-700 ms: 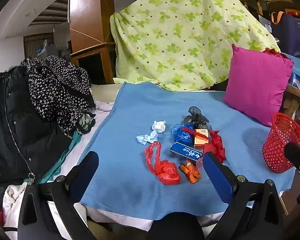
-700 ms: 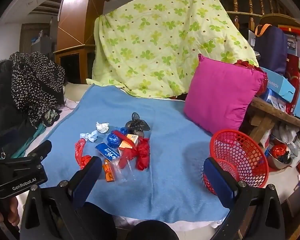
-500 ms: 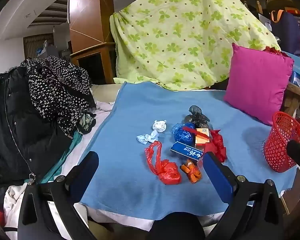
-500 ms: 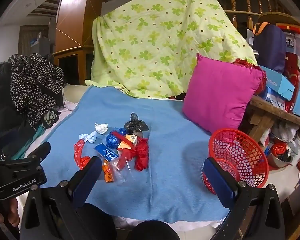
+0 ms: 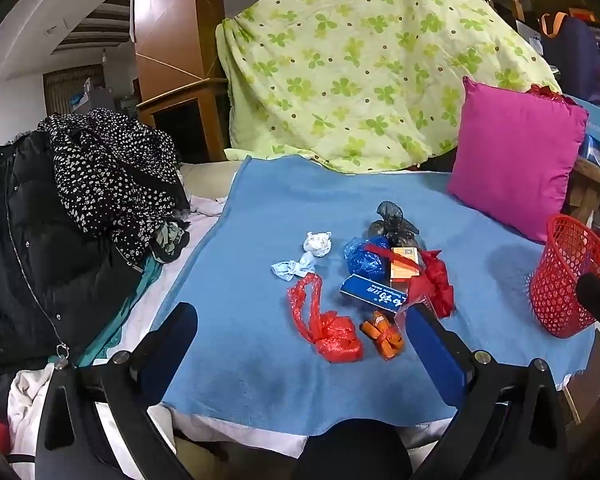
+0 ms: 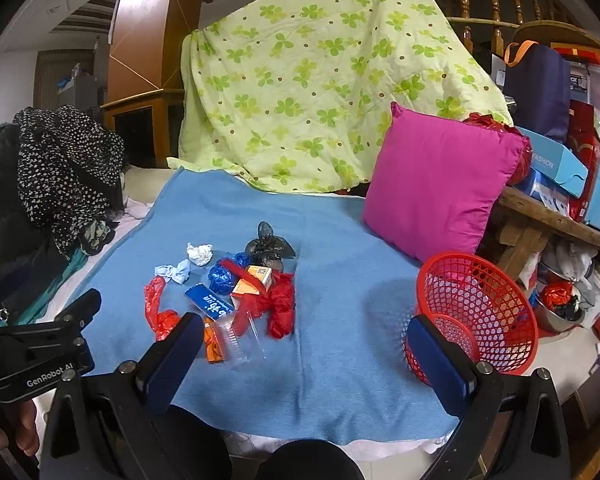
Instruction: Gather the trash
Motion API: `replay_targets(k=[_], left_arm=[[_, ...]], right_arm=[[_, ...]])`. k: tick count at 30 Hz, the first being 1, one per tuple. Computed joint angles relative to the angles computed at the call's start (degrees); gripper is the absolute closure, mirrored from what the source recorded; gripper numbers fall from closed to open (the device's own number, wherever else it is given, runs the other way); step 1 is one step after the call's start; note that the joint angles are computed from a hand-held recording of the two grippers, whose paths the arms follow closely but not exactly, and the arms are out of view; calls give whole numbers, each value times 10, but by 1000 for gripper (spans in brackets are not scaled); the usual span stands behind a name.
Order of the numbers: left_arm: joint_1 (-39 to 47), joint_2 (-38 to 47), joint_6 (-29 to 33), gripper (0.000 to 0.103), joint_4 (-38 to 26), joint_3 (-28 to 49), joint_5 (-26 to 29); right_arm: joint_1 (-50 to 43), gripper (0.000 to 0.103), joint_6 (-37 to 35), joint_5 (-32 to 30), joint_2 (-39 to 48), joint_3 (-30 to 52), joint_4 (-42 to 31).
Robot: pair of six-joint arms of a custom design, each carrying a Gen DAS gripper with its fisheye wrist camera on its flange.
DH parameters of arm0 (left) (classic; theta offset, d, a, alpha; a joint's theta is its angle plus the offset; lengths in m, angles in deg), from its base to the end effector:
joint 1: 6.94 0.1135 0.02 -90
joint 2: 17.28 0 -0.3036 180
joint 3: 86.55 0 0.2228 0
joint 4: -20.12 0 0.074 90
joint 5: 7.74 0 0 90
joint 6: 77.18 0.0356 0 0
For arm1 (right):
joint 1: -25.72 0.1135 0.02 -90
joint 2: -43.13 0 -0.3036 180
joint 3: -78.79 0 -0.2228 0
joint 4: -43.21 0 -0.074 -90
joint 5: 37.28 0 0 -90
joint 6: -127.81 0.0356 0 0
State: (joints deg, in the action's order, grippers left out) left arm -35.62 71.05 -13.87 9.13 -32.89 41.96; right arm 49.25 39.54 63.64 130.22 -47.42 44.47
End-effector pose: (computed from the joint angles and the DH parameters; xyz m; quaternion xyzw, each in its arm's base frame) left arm 0.2436 -0.1070 0.2179 -0.1149 0.8715 0.1179 0.4619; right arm 0.2623 0.1069 0.2366 -0.1194 0.8638 0.0242 0.4888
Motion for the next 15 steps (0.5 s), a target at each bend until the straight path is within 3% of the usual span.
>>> replay_targets(k=[15], left_arm=[[25,23,3,0,31,-22,25]], right_arm=[[4,0,-4,2,27,-6,27]])
